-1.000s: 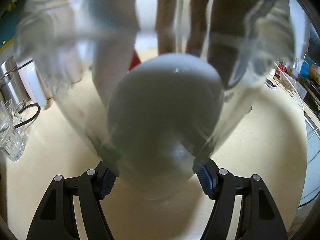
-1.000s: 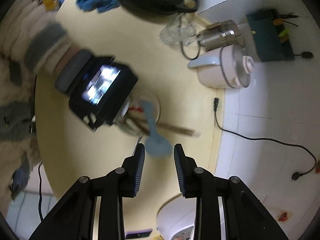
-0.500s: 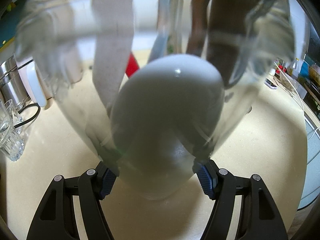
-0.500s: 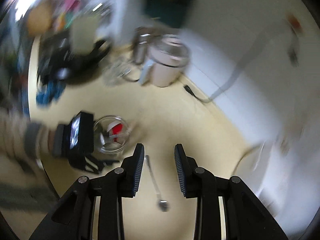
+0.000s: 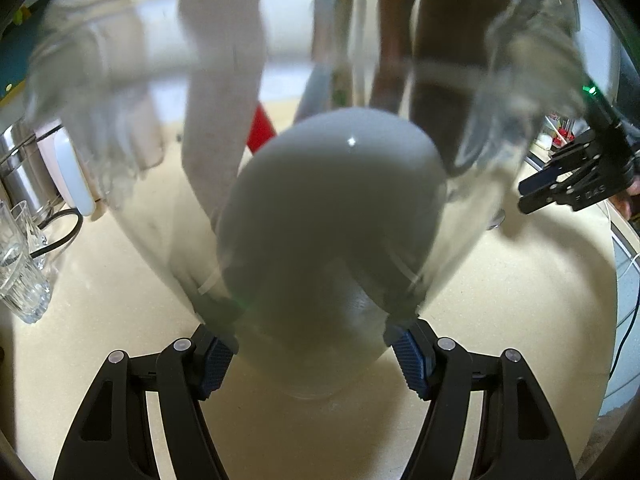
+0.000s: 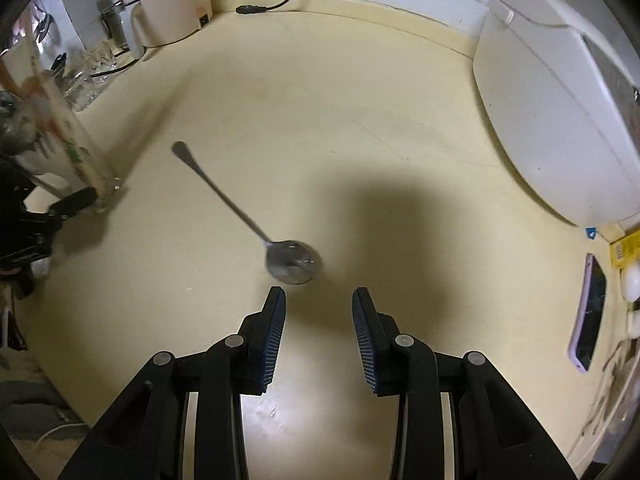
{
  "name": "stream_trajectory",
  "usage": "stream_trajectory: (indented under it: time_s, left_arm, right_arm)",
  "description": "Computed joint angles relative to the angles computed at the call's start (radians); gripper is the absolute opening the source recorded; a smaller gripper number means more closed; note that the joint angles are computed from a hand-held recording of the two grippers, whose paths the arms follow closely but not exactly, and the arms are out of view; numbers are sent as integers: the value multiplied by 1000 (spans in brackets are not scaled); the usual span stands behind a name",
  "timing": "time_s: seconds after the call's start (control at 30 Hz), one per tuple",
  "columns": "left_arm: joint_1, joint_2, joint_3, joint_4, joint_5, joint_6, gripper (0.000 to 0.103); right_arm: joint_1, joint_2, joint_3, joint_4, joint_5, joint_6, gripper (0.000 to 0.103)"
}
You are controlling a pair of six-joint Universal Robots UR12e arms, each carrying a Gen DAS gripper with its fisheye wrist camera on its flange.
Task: Organize utensils
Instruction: 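Lower the right gripper to the long steel spoon and grasp it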
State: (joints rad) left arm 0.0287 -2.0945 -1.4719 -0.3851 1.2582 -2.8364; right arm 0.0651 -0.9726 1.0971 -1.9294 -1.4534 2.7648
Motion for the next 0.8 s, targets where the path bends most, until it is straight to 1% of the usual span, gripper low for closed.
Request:
stream_trajectory:
  time_s: [0.1,0.17,0.23,0.33,0.43,0.47,0.53,0.6,0.8]
  left_arm:
    - [-7,-3,3,0,10,0,73]
    - [-11,-9,9,2,13,-2,73]
    - [-10,-10,9,1,13,-1,73]
    - [-15,-15,13,4,18,-5,73]
    - [-19,-18,16,5,22,-8,73]
    - [-18,-17,15,4,20,-7,73]
    - [-15,-14,11,5,18,-6,73]
    - [-20,-16,11,8,22,-9,73]
    - [-19,-15,10,8,21,-8,73]
  right_arm:
    - [0,23,-28,17,31,-50,35]
    - [6,31,-39,20,33,-92,37]
    - [9,46,-60,44,38,-127,39]
    - [12,64,-80,68,35,-168,39]
    - [17,71,-76,45,37,-200,40]
    - [10,53,-46,25,41,-212,39]
    - [6,46,-22,-10,54,-218,40]
    - [0,37,-7,-10,82,-210,40]
    - [-3,31,16,-46,108,-188,46]
